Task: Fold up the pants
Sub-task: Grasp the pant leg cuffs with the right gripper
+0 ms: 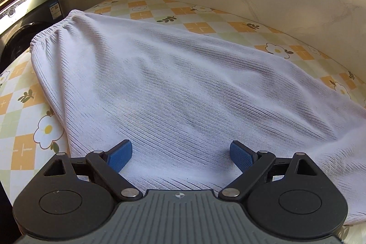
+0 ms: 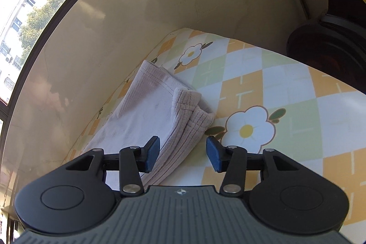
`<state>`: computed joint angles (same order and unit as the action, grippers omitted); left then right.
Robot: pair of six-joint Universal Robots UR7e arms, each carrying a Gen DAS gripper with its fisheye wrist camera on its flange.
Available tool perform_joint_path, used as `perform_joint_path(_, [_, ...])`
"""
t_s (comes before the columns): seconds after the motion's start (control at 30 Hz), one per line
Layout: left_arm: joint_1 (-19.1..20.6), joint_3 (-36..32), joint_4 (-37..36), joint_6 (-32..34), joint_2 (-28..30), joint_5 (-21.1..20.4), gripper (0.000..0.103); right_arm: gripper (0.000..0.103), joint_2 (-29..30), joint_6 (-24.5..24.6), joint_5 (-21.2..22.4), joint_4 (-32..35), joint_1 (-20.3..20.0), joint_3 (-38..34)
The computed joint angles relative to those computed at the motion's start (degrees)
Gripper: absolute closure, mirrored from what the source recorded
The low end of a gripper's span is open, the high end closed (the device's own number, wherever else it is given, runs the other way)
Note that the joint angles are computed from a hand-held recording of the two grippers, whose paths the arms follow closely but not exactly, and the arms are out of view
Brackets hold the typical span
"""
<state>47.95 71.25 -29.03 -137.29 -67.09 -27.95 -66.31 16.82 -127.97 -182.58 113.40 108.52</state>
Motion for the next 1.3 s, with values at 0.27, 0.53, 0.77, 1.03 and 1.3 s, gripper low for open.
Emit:
perform_joint_path(0.27, [0.1, -3.1, 3.0, -3.4, 2.5, -2.6, 0.009, 0.08, 0.2, 0.6, -4.0, -1.5, 0.5, -0.6])
perform_joint_path(0.53, [0.2, -5.5, 5.5, -4.8, 4.3, -3.6, 0.008, 0.08, -0.9, 1.7, -2.6, -0.2, -0.4, 0.4])
perform_joint_path(0.77, [0.6, -6.4, 5.9, -4.6, 4.7, -3.9, 0.007, 0.08, 1.0, 2.8, -0.7, -0.6, -1.3, -1.7])
perform_joint_path(1.03, [0.8, -6.8, 4.8, -5.1, 4.8, -4.4, 0.006, 0.095, 0.2, 2.1, -4.9, -3.6, 0.3, -1.4])
perform_joint_path(1.3, [0.1, -3.8, 2.4, -3.5, 3.5, -3.0, 0.005, 0.084, -1.2, 3.0, -9.4, 0.6, 1.5, -0.6])
